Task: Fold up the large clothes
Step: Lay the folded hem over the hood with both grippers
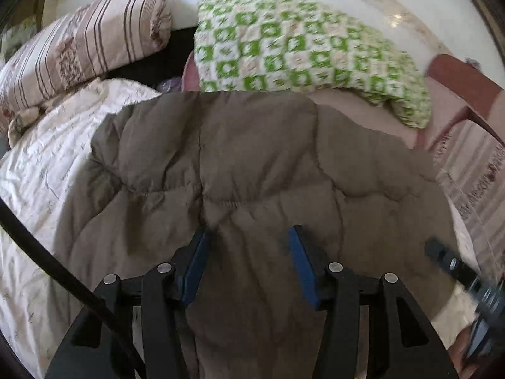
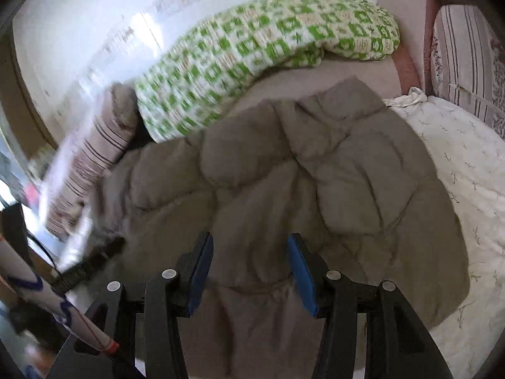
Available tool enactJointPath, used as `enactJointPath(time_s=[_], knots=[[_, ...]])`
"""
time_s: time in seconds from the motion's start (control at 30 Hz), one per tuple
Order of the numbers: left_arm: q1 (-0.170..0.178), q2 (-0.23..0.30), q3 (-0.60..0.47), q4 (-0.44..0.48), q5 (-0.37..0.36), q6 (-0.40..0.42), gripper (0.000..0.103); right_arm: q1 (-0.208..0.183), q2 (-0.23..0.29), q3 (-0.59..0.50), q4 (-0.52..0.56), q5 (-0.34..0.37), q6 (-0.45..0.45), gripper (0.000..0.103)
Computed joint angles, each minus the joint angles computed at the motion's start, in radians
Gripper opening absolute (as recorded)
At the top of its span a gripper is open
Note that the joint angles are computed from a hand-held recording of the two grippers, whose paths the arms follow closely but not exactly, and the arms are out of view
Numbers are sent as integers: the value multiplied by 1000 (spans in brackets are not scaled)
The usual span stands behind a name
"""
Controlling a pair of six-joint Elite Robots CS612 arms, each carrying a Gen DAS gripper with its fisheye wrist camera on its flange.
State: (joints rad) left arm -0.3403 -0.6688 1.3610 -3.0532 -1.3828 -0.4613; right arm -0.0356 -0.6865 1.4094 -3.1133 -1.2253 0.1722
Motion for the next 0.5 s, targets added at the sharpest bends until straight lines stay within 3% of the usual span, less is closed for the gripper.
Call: enactJointPath(time_s=[0.13,0.2,0.33,0.5], knots=[[7,42,-79,87,27,10,51,14,34,-32,-2,-56,-70,54],[5,60,-99,77,46,31,51,17,48,-43,-7,-71,-97,54],[0,93,-136,64,93,46,54,14,63,-67,18,-58,-106,54],[1,104,-173,120,104,43,56,10,67,-66,-6,-36,-108,54]])
